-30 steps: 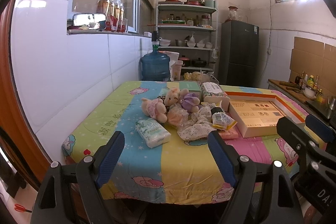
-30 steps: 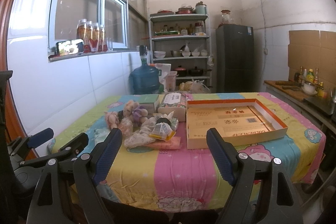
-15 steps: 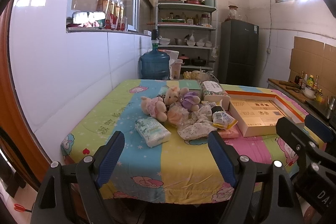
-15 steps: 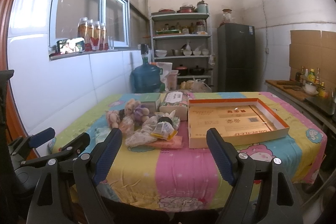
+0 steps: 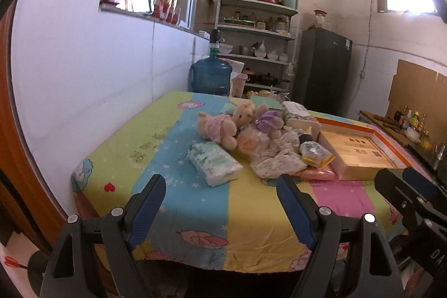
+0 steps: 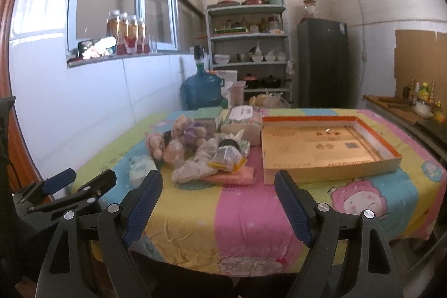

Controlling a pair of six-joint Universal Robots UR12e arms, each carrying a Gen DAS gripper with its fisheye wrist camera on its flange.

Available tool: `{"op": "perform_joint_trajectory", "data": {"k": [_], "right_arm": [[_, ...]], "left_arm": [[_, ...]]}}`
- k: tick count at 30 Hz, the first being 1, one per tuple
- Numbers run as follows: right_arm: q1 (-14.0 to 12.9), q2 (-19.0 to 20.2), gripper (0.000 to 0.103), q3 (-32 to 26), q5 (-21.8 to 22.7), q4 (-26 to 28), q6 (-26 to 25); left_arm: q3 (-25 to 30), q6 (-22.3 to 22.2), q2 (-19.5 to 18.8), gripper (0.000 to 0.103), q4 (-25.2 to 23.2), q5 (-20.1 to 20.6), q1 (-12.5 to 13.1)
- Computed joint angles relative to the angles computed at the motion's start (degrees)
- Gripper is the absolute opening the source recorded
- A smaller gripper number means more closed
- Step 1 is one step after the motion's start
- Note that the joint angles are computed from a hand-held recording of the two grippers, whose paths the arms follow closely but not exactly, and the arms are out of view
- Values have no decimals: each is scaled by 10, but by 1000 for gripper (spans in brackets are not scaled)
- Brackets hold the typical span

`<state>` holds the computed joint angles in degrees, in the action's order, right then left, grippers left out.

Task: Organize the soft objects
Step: 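Grasp the Flower tissue pack with the left gripper while the right gripper grasps a snack bag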

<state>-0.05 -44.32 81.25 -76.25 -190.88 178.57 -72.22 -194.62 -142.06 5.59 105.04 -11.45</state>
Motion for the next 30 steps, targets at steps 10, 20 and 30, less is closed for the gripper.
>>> {"op": "perform_joint_trajectory", "data": {"k": [10,20,30], "right_arm": [[-1,41,83,-50,39,21,7],[-6,71,83,-97,41,67,17],[-16,90,83,-129,62,101,30]], "left_arm": [[62,-47,-35,82,-62,-37,26],[190,-91,-97,80,-203,-33,25],[228,-66,-120,80,-223,-27,24]]}}
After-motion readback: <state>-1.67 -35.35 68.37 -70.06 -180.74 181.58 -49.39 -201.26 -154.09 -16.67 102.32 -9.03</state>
